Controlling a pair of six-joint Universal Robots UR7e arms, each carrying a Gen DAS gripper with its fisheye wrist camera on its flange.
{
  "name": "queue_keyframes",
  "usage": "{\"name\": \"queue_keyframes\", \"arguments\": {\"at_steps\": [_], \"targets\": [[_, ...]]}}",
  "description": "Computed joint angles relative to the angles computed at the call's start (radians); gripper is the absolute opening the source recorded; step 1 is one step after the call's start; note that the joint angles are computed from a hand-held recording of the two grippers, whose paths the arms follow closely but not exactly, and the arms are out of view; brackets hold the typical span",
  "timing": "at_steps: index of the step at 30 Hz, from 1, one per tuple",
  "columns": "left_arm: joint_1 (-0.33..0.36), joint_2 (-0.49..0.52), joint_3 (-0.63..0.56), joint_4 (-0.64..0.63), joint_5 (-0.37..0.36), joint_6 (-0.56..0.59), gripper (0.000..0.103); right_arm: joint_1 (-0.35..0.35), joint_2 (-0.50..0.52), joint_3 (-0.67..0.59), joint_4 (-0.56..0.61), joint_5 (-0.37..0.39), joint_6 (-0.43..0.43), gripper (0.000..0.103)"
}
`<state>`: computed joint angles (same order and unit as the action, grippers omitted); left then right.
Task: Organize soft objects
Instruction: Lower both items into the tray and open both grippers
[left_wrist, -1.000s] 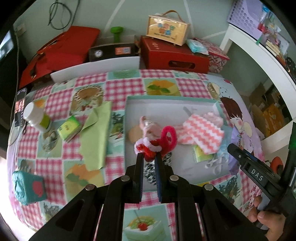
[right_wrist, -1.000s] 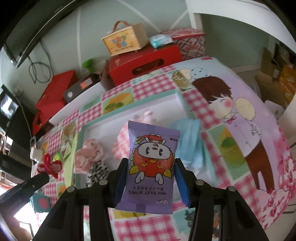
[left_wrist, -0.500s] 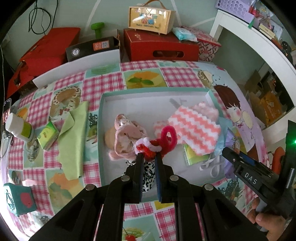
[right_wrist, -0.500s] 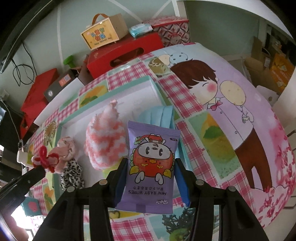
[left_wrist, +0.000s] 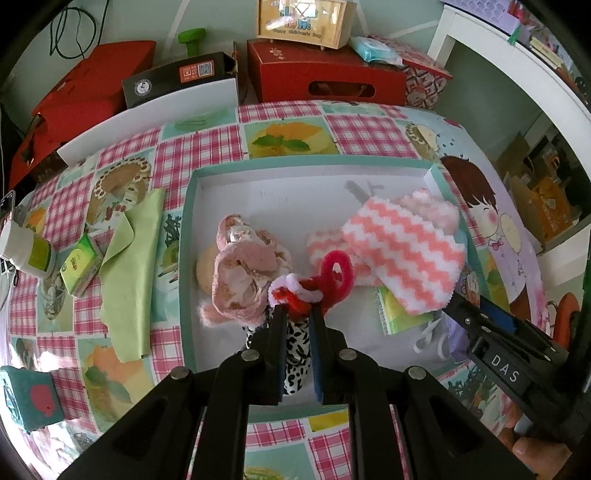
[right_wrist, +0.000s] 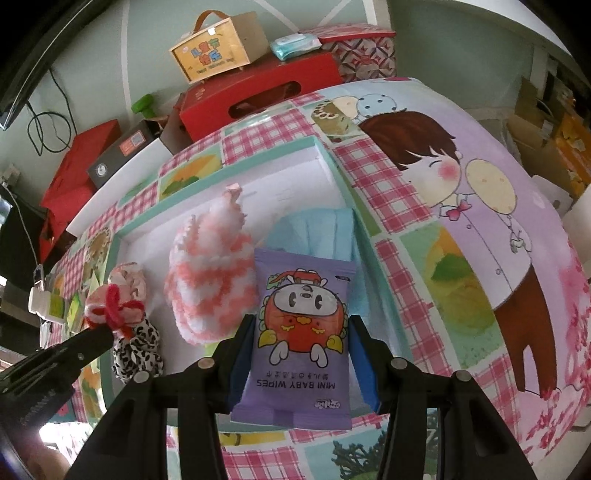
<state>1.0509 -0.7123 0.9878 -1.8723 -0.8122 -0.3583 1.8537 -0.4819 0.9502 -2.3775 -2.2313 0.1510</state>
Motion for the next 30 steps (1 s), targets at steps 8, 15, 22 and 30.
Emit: {"name": "queue_keyframes", "arguments": {"at_steps": [8, 15, 22, 30], "targets": [[0.004, 0.010, -0.018, 0.033, -0.006, -0.017, 0.012, 0.004, 0.017, -0.018, 0.016, 0.010, -0.015, 0.052], [0.002, 0.006, -0.025, 0.057, -0.022, -0.041, 0.012, 0.006, 0.010, -0.014, 0.017, 0.001, -0.007, 0.055], [-0.004, -0.009, -0.017, 0.073, -0.039, -0.067, 0.029, 0.005, -0.005, 0.001, 0.029, -0.002, 0.018, 0.058], [-0.011, -0.034, 0.007, 0.091, -0.023, -0.110, 0.046, 0.012, -0.020, 0.018, 0.043, -0.011, 0.033, 0.062]]}}
